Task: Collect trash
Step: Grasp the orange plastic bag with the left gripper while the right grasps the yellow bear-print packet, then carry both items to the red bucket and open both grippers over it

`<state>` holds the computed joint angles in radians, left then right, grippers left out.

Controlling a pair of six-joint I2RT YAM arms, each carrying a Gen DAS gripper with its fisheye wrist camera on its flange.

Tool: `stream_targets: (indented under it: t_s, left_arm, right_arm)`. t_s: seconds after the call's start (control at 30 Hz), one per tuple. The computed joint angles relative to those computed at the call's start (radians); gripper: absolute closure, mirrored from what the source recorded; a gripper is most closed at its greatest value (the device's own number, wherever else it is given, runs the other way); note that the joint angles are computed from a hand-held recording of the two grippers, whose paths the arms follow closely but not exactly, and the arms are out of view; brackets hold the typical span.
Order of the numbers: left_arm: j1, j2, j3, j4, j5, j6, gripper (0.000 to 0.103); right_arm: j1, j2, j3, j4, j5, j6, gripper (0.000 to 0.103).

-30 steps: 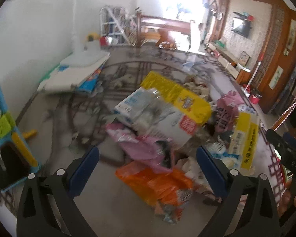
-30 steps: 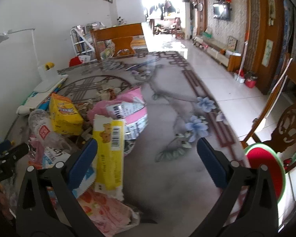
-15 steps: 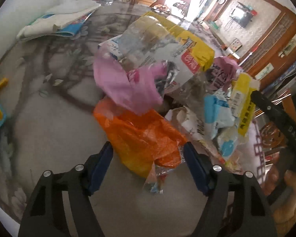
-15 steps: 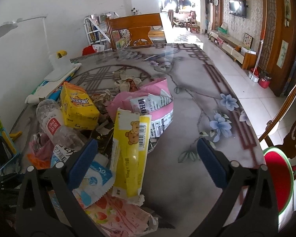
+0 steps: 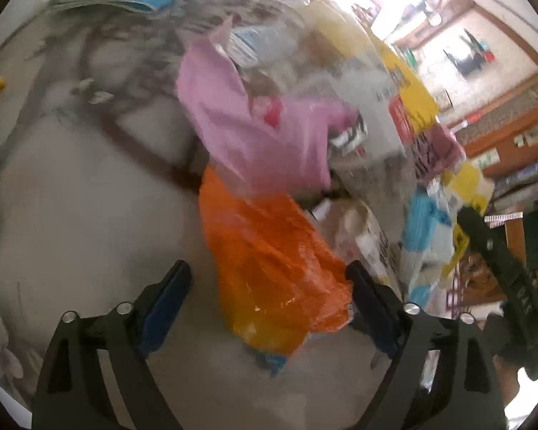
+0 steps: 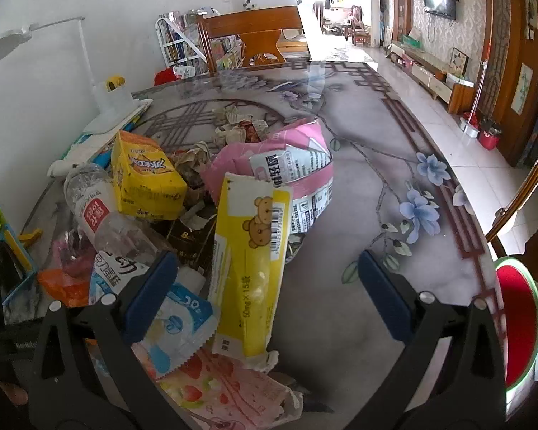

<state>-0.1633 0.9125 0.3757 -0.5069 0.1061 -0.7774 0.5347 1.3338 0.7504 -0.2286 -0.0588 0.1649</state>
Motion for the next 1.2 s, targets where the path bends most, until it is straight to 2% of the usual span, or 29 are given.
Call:
stream_targets:
  t_s: [0.03, 0.1, 0.17, 0.23, 0.27, 0.33, 0.4, 0.53, 0.7, 0.8, 1.0, 1.1, 1.2]
  left_arm:
    - [-0.024, 0.017, 0.008, 0.005, -0.013, 0.005, 0.043]
    - [-0.052, 0.037, 0.014, 0.020, -0.028, 0.007, 0.045]
    - [-0.039, 0.026, 0.002, 0.036, -0.005, -0.003, 0.047]
    - [-0.045, -0.007, -0.006, 0.029, -0.021, -0.024, 0.048]
    - [-0.050, -0.034, -0.002, 0.007, -0.039, -0.027, 0.049]
    - [-0.099, -0.098, 0.012, -0.050, -0.113, -0.044, 0.049]
    - [-0.156, -0.136, 0.047, -0.107, -0.199, -0.057, 0.049]
    - [-0.261, -0.224, 0.108, -0.220, -0.355, -0.063, 0.049]
    - [-0.386, -0.257, 0.167, -0.266, -0.495, -0.068, 0.049]
    - [-0.422, -0.260, 0.184, -0.258, -0.515, -0.057, 0.049]
    - [-0.590, -0.265, 0.227, -0.295, -0.639, -0.124, 0.049]
    - [-0.683, -0.217, 0.253, -0.276, -0.688, -0.150, 0.049]
    - [-0.731, -0.162, 0.270, -0.215, -0.688, -0.128, 0.049]
  right_arm:
    - [0.000, 0.001, -0.001, 0.001, -0.004, 0.003, 0.004]
    - [0.002, 0.007, 0.003, 0.001, -0.009, 0.002, 0.004]
    - [0.001, 0.006, -0.002, 0.002, -0.021, -0.007, 0.009]
    - [-0.002, 0.012, 0.001, -0.007, -0.043, -0.013, 0.033]
    - [-0.008, 0.017, 0.003, -0.014, -0.062, -0.016, 0.039]
    - [-0.026, 0.029, 0.008, -0.028, -0.111, -0.015, 0.065]
    - [-0.053, 0.028, 0.003, -0.032, -0.173, -0.002, 0.075]
    - [-0.068, -0.011, -0.018, -0.039, -0.197, -0.002, 0.082]
    - [-0.088, -0.074, -0.046, -0.056, -0.204, -0.018, 0.086]
    - [-0.123, -0.145, -0.060, -0.074, -0.223, -0.029, 0.086]
    - [-0.221, -0.240, -0.046, -0.147, -0.297, -0.071, 0.086]
    - [-0.348, -0.298, -0.016, -0.227, -0.420, -0.103, 0.086]
    - [-0.560, -0.324, 0.039, -0.377, -0.615, -0.209, 0.086]
